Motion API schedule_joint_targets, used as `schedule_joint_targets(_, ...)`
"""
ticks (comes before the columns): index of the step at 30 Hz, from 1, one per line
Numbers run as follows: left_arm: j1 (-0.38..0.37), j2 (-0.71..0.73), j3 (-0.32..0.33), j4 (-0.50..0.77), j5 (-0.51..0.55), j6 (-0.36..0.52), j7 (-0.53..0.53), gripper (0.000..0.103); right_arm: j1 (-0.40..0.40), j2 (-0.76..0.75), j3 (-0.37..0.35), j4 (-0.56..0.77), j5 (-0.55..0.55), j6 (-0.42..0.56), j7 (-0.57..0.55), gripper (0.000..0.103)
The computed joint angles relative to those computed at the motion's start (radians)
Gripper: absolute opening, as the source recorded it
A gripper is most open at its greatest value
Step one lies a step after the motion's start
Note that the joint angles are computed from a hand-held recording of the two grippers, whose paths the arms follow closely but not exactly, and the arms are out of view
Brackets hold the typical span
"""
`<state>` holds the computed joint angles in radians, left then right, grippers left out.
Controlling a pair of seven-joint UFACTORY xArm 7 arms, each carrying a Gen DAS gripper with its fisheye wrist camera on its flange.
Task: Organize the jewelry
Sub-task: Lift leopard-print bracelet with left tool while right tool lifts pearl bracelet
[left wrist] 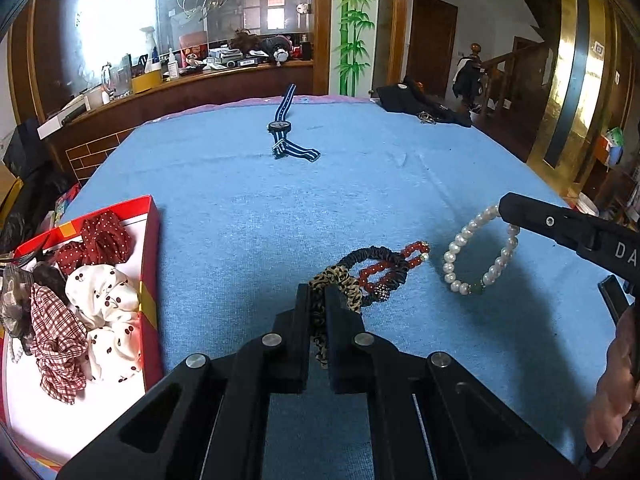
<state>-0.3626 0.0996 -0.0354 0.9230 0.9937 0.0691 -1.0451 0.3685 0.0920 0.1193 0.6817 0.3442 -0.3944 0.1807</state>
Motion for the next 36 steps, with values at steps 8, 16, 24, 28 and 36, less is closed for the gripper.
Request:
schedule_joint_targets(8, -0.008, 0.005, -0.002, 0.018, 0.116, 0.037, -0.092, 0.006, 0.015, 0.002, -0.005, 0.004, 0.038, 0.003, -0.032, 0.01)
schedule_joint_targets(16, -0.001, 0.009, -0.01, 0.026, 0.153, 0.051, -0.118, 0.006, 0.028, 0.016, -0.017, 0.02, 0.057, 0.017, -0.062, 0.01)
schedule_joint_targets(24, 0.003, 0.014, -0.013, 0.033, 0.187, 0.056, -0.147, 0.006, 0.052, 0.023, -0.03, 0.03, 0.1, 0.025, -0.101, 0.01)
schedule_joint_targets(28, 0.004, 0.015, -0.014, 0.035, 0.205, 0.058, -0.163, 0.006, 0.047, 0.023, -0.028, 0.029, 0.095, 0.027, -0.097, 0.01)
schedule_joint_targets(36, 0.015, 0.015, -0.022, 0.042, 0.231, 0.065, -0.189, 0.006, 0.046, 0.028, -0.03, 0.035, 0.089, 0.028, -0.09, 0.01)
